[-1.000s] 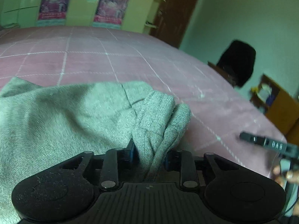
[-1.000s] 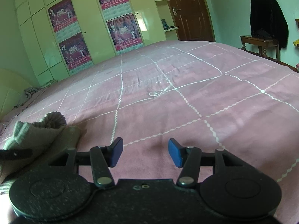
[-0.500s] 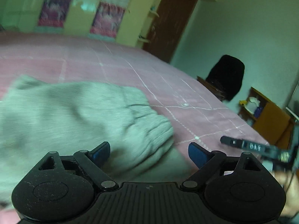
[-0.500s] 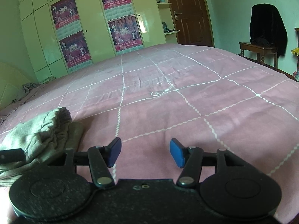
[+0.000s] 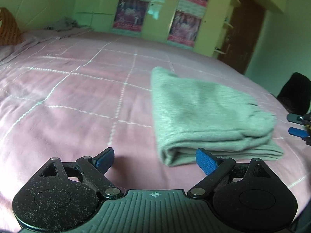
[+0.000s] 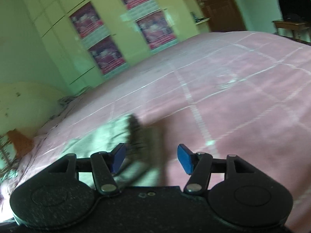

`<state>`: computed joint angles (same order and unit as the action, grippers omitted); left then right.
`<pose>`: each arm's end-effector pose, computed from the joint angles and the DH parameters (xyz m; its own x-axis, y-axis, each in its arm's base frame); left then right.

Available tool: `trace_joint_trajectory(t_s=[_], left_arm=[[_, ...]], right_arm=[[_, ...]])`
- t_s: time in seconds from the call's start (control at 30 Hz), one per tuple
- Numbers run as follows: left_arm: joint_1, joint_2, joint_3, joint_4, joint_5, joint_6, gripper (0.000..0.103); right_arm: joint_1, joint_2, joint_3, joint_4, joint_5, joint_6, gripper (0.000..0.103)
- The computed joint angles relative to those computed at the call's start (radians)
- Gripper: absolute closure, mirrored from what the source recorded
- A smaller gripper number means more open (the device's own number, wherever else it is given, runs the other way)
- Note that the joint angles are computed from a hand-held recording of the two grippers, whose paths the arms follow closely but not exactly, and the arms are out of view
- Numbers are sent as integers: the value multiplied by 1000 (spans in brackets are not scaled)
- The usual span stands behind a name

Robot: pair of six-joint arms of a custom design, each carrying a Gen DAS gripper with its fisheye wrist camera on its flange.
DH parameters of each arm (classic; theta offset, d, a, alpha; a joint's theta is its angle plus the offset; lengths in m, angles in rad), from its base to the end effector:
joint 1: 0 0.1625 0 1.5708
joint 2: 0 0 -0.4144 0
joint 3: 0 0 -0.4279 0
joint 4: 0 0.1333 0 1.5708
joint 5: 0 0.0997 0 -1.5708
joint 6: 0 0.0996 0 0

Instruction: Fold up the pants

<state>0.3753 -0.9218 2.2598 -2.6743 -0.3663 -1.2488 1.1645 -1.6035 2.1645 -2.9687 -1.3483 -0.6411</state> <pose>-0.3244 -0.3710 0.0184 -0.8361 -0.2076 -0.5078 0.3533 0.5044 -0.7879 -0.0501 -0.5093 0.3580 -0.9283 -0.1797 0.3257 -0.3624 0.6336 -0.6835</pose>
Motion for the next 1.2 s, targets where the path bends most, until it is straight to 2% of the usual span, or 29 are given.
trace_joint_trajectory(t_s=[0.1, 0.13, 0.23, 0.27, 0.33, 0.4, 0.47, 0.5, 0.53, 0.57, 0.67, 0.7, 0.73, 0.77, 0.8, 0.83, 0.87, 0.9, 0.93, 0.97, 1.0, 1.07, 1.2], left_arm=[[34, 11, -26, 110, 47, -59, 13], [37, 12, -25, 102, 43, -74, 15], [33, 13, -7, 44, 48, -30, 19], [52, 45, -29, -15, 51, 15, 20], [57, 55, -25, -59, 57, 32, 22], [60, 91, -30, -180, 65, 118, 29], [66, 102, -35, -205, 63, 148, 29], [68, 105, -34, -222, 65, 156, 32], [66, 108, -34, -237, 67, 163, 35], [61, 107, -32, -230, 73, 156, 41], [58, 100, -38, -147, 88, 101, 42], [64, 98, -48, -107, 80, 86, 42], [68, 98, -55, -77, 75, 75, 42], [71, 98, -59, -64, 72, 73, 42], [70, 97, -59, -60, 72, 69, 42], [69, 97, -57, -70, 73, 69, 42], [69, 98, -55, -80, 74, 68, 42], [70, 99, -54, -92, 73, 72, 42], [72, 102, -56, -96, 74, 75, 42], [73, 104, -59, -96, 74, 78, 42], [75, 109, -61, -103, 76, 85, 42], [75, 113, -64, -103, 77, 85, 42], [72, 121, -65, -112, 90, 102, 42]], right_arm=[[33, 27, 2, 7, -20, -13, 49], [42, 36, 1, 13, -27, -16, 53], [72, 65, -6, 21, -61, -17, 56], [82, 75, -8, 13, -81, -13, 56], [93, 92, -9, 3, -97, -6, 58], [105, 110, -13, 1, -113, -10, 58], [124, 138, -32, 26, -144, -24, 58], [138, 158, -44, 27, -175, -28, 60], [149, 174, -51, 18, -196, -33, 75], [152, 172, -54, 31, -175, -38, 79], [128, 104, 9, -41, 21, -71, 80], [123, 87, 22, -48, 42, -54, 80], [120, 83, 30, -63, 28, -47, 80], [120, 94, 26, -62, -20, -45, 80], [126, 114, 7, -31, -103, -29, 79], [115, 127, -18, 41, -143, 3, 78], [105, 121, -24, 76, -141, 44, 73], [89, 95, -7, 69, -98, 47, 67], [82, 72, 22, 27, -71, 25, 56], [83, 51, 49, -18, -69, 0, 35], [77, 31, 67, -32, -57, -15, 30], [65, 11, 71, -6, -46, 9, 30], [79, 75, -16, 127, -120, 137, 31]])
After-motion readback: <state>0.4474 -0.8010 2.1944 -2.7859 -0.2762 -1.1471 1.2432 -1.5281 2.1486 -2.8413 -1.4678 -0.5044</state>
